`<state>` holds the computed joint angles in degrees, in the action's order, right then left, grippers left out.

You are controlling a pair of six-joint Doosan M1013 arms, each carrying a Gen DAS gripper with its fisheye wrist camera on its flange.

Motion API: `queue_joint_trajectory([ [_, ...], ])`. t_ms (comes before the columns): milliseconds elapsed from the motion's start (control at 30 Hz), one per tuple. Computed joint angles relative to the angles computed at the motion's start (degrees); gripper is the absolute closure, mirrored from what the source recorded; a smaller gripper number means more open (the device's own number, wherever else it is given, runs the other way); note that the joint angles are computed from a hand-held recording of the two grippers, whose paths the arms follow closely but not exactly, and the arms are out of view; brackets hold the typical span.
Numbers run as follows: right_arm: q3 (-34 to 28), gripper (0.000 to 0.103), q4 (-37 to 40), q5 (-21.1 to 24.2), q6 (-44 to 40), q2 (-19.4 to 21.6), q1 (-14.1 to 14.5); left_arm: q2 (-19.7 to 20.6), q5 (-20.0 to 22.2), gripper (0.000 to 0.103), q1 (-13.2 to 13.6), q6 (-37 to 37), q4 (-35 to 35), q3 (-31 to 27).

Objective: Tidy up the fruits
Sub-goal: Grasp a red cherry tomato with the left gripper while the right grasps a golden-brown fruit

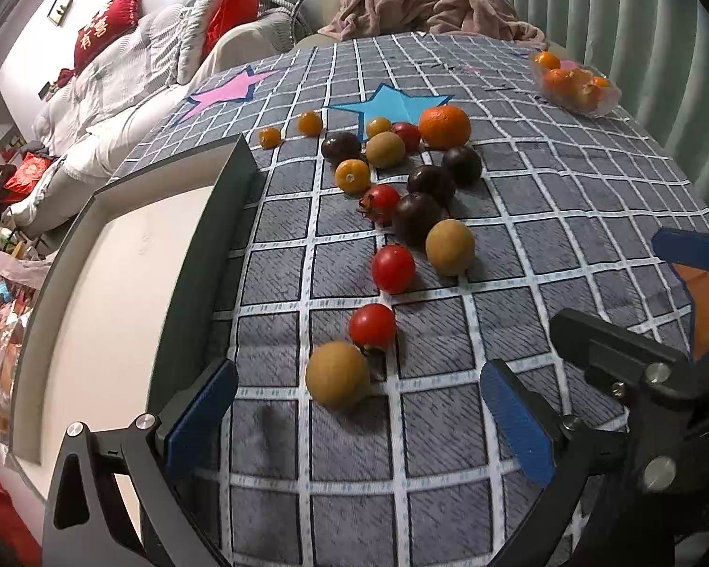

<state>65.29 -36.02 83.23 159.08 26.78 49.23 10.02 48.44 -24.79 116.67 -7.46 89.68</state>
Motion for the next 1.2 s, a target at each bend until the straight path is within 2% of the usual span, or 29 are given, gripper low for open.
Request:
queue_joint_trajectory([
  [200,-0.59,0.0,2.3,-3.27,-5.21,0.66,-1.8,1.21,1.76,0.0,1.02,2.26,-4.26,-1.27],
  [267,-0.68,0.0,2.76,-4.68,-6.78,0.76,-2.16,2.09,4.22,0.0,1.88,2.31,-6.96,-2.29],
  [400,-1.47,0.001,3.76,-6.86,-10.79,1.44,-2.72,2.33,4.91,0.0,2.02,3.98,-7.73,-2.6],
  [500,-1.95,0.008,5.02,-8.21,-13.36,1.95,-3.18,2.58,6.04,0.0,1.94,3.95,-7.34,-3.17],
  [567,-2.11,0.034,5.88,-8.77,-14.06,2.19,-3.5,2.51,5.85,0.0,1.96,3.99,-7.34,-3.08],
  [600,-2.21,0.038,5.02,-8.64,-14.12,2.3,-3.38,2.46,5.62,0.0,1.97,4.05,-7.34,-2.99],
  [667,-2.02,0.061,5.71,-9.88,-14.54,2.13,-3.67,2.28,4.96,0.0,1.92,4.29,-7.26,-2.71],
  [733,-1.26,0.074,7.21,-12.28,-14.58,1.5,-3.95,2.22,4.62,0.0,1.87,4.33,-7.15,-2.63],
  [833,-0.4,0.074,5.62,-12.68,-12.2,0.85,-3.68,2.09,4.34,0.013,1.96,4.9,-8.16,-2.61],
  [933,0.83,0.074,5.21,-13.1,-9.53,-0.33,-3.64,2.11,3.94,0.018,1.66,4.33,-7.64,-2.74],
  [1000,1.63,0.074,4.96,-13.31,-8.26,-1.05,-3.67,2.22,4.57,0.034,1.88,4.69,-9.24,-2.97],
  [1033,1.89,0.074,4.88,-13.33,-7.8,-1.3,-3.65,2.2,4.43,0.036,1.76,4.19,-9.05,-3.03],
  [1067,2.2,0.074,4.71,-13.25,-7.16,-1.58,-3.59,2.15,4.2,0.045,1.74,4.13,-9.14,-2.99],
  [1100,2.5,0.074,4.68,-13.24,-6.68,-1.88,-3.5,2.0,3.69,0.058,1.69,4.07,-9.1,-2.83],
  [1200,3.17,0.074,4.64,-13.59,-5.17,-2.47,-3.3,1.93,3.57,0.08,1.67,4.03,-8.72,-2.87],
])
